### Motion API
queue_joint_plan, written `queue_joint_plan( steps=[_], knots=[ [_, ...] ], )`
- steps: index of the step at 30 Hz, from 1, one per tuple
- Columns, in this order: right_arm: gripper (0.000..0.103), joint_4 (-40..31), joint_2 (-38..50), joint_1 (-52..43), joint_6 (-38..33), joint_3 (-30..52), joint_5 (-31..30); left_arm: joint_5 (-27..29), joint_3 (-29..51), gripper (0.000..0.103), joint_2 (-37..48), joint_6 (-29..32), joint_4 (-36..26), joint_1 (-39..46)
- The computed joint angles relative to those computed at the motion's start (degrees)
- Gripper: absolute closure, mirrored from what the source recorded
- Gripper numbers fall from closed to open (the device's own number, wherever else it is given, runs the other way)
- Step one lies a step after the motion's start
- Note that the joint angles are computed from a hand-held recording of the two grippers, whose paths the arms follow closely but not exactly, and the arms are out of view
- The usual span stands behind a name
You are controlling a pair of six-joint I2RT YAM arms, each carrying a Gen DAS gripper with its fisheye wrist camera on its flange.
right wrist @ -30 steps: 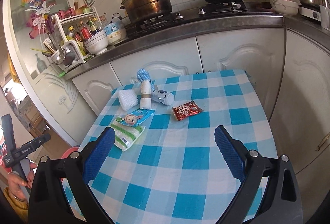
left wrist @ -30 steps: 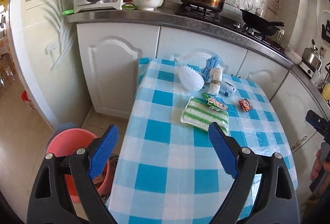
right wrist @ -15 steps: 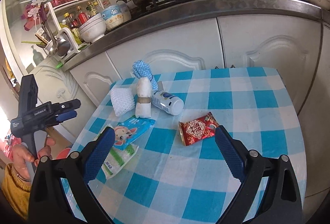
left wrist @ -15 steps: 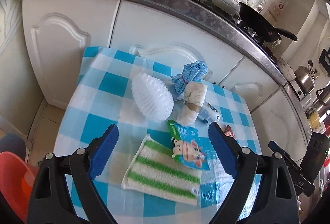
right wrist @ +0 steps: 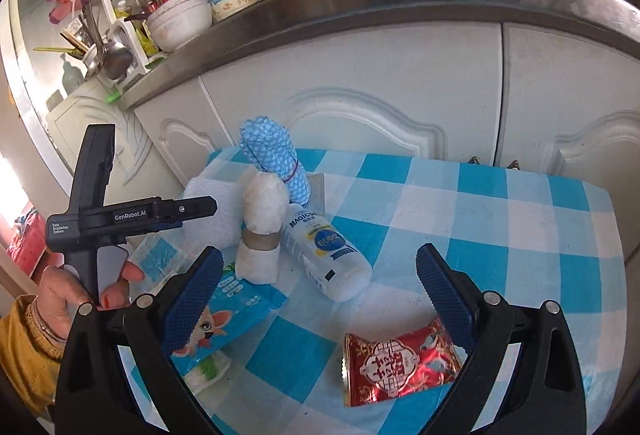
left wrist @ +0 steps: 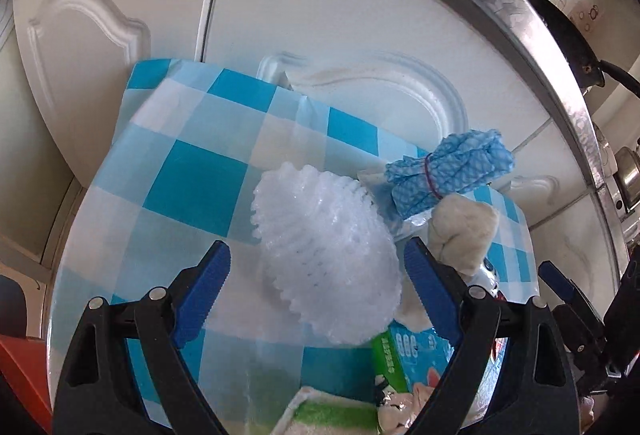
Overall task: Collect trash
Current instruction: 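Grasp a white foam sleeve with left tool while right tool approaches the bottle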
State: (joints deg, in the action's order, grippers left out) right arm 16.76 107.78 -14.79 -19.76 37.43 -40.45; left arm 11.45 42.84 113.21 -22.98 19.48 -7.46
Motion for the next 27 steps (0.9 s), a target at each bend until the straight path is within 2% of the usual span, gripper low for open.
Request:
queue_joint_plan(
  steps=[2,7,12,19,20,21,23,27],
  knots=[
    [0.007,-1.23,1.97,1.38,0.28,2.48,-0.22,-0.04,1.25,0.014,1.64,0.11,0.27,0.26],
    [0.007,-5.32,5.2,5.7,-0.55,7.86,0.46,0.51,3.39,0.033,3.5,0.56,-0.25,0.38],
    [0.007,-8.04,8.37,9.29,-2.21,12.15,3.82,-0.45,4.38,0.043,3.65,1.66,-1.79,-0.65],
    [0.008,-15.08,13.2,10.76,-2.23,19.12,4.19,-1.9,2.59,0.056,2.26,3.2,-0.47,-2.53],
    [0.012,-15.38,13.6,10.82,-1.82,19.42,4.04,-1.97,2.25,0.057,1.88,3.39,-0.39,-2.85],
    [0.026,-16.28,13.94,10.9,-1.58,19.95,3.73,-1.82,1.91,0.058,1.79,3.36,-0.07,-3.07],
    [0.032,-18.6,14.71,10.54,-1.79,21.02,1.85,-2.07,1.05,0.059,1.47,3.58,0.71,-3.71],
    [0.033,-18.18,13.87,9.97,-1.91,19.03,0.32,-1.84,-0.75,0.063,0.63,3.52,2.11,-5.0]
  ],
)
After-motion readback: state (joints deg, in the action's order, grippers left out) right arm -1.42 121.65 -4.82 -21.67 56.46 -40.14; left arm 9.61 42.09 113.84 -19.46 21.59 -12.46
